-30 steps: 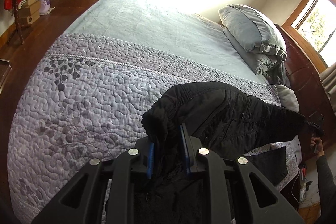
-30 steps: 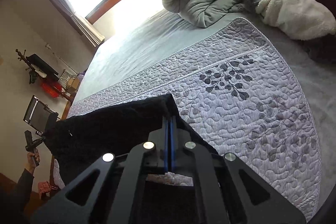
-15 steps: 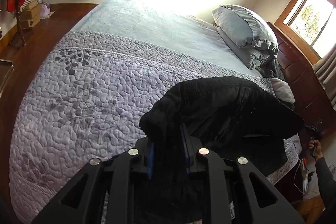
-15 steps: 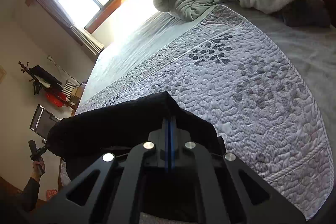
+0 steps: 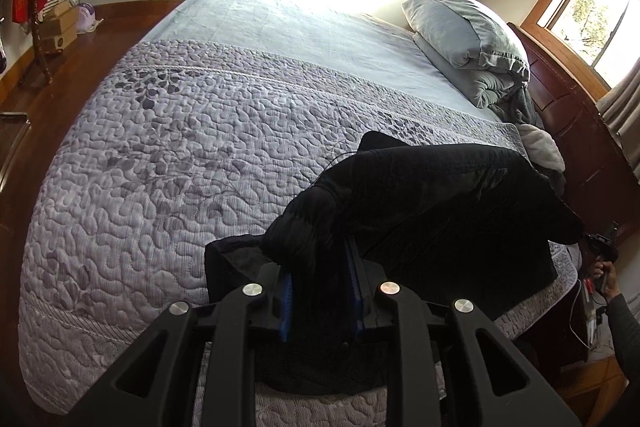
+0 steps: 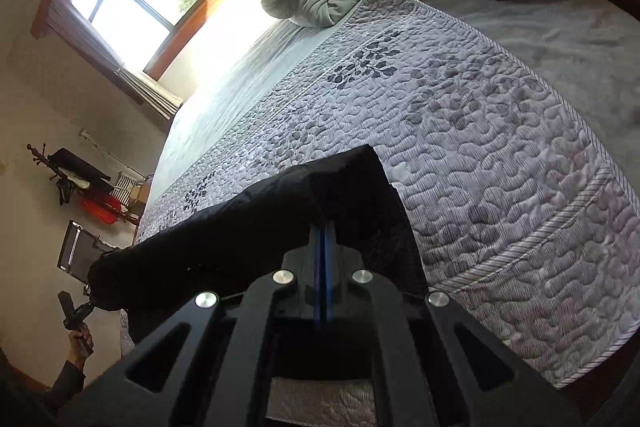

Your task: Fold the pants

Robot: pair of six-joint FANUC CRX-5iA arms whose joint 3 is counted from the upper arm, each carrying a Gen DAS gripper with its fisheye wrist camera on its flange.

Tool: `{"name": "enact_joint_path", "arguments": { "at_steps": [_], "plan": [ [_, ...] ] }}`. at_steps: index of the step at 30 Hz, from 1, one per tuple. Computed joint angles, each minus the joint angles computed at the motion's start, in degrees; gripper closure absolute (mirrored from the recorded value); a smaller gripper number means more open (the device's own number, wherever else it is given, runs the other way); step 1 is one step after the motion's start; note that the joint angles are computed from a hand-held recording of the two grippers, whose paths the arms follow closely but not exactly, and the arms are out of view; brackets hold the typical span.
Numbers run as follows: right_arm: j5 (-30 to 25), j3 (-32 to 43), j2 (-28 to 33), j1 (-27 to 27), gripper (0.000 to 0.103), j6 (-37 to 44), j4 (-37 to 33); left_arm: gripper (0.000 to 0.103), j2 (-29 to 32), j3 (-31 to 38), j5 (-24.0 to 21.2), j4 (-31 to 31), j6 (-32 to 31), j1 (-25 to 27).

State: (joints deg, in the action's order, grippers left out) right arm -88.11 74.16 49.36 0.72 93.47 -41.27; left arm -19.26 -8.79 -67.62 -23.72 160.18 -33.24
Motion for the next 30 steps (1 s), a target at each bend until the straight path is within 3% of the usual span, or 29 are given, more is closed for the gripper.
{"name": "enact_joint_path", "arguments": {
  "at_steps": [10,12,15,17,19,22,26,28,30],
  "plan": [
    [6.77,-18.60,-8.51,-0.64,0.100,3.65,1.29,0.071,1.96,-1.77,-3.05,2.29,0.10,-3.65],
    [7.38,-21.10,-9.53,-0.33,0.094,3.69,2.53,0.069,2.80,-2.73,-2.42,4.62,-1.65,-3.19],
    [9.13,-26.08,-11.79,0.28,0.079,3.42,5.55,0.064,7.11,-1.20,-6.38,6.19,-4.93,-4.28],
    [10.22,-29.01,-13.30,-0.23,0.058,1.87,6.05,0.061,7.23,-2.00,-6.83,7.09,-4.94,-4.34],
    [10.67,-31.24,-14.69,-1.39,0.053,0.82,4.48,0.032,8.41,-1.31,-11.31,6.56,-3.43,-5.21],
    [10.41,-34.59,-16.83,-3.23,0.049,0.02,0.31,0.029,6.98,-3.56,-13.89,7.42,-0.96,-5.86],
    [13.85,-41.01,-20.31,-5.05,0.048,-2.42,-6.57,0.027,1.60,-6.87,-12.30,5.21,12.75,-9.32],
    [15.78,-43.55,-21.25,-4.79,0.048,-4.03,-8.10,0.013,-0.39,-6.24,-11.71,-1.40,25.30,-15.25],
    [17.69,-45.94,-22.05,-3.62,0.048,-4.78,-7.50,0.009,-1.15,-5.31,-11.55,-9.19,39.02,-21.91]
  ]
}}
